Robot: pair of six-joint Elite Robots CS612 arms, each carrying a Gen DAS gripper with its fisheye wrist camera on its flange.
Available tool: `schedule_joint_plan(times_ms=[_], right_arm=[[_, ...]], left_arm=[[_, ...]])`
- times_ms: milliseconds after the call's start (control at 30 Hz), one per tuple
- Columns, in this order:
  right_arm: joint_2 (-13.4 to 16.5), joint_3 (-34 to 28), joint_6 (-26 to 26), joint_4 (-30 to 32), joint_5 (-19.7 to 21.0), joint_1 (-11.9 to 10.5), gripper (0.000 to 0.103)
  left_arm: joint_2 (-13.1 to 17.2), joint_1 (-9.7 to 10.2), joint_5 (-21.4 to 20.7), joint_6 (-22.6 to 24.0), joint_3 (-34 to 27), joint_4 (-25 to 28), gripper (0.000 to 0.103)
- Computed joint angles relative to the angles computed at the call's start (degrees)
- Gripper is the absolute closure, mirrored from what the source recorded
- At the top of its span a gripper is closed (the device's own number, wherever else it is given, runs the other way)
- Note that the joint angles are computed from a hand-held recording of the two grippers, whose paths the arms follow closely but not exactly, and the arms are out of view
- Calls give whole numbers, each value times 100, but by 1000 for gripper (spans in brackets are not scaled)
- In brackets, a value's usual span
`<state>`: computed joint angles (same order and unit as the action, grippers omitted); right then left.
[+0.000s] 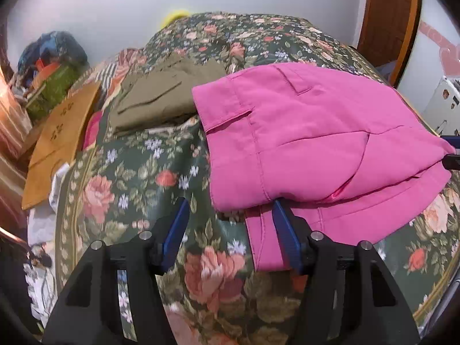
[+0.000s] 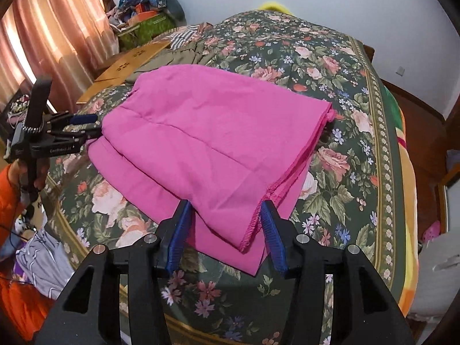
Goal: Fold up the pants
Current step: 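Fold the held hem over toward the waistband with both grippers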
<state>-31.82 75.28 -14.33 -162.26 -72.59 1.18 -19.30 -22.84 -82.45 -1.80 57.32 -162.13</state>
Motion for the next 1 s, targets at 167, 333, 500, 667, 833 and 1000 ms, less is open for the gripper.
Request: schedule_joint_plan(times_ms=[167, 333, 500, 667, 833, 1000], right_arm=[[72, -119, 76, 34, 26, 1, 57], [137, -219, 37, 24, 56, 8, 57], [205, -313, 142, 28, 344, -39, 79], [207, -285, 242, -336, 485, -47, 94], [208, -298, 447, -696, 758, -85, 96], [170, -246, 605, -1029, 792, -134, 96]], left_arm=[[94, -38, 129, 233, -176, -12, 49], [215, -53, 13, 472, -448, 265, 76], [358, -59, -17, 428, -749, 581, 86], [327, -46, -30, 398, -739, 503, 92], [149, -9, -131, 297, -534, 147, 93], [-80, -33, -190, 406, -228, -218, 93]])
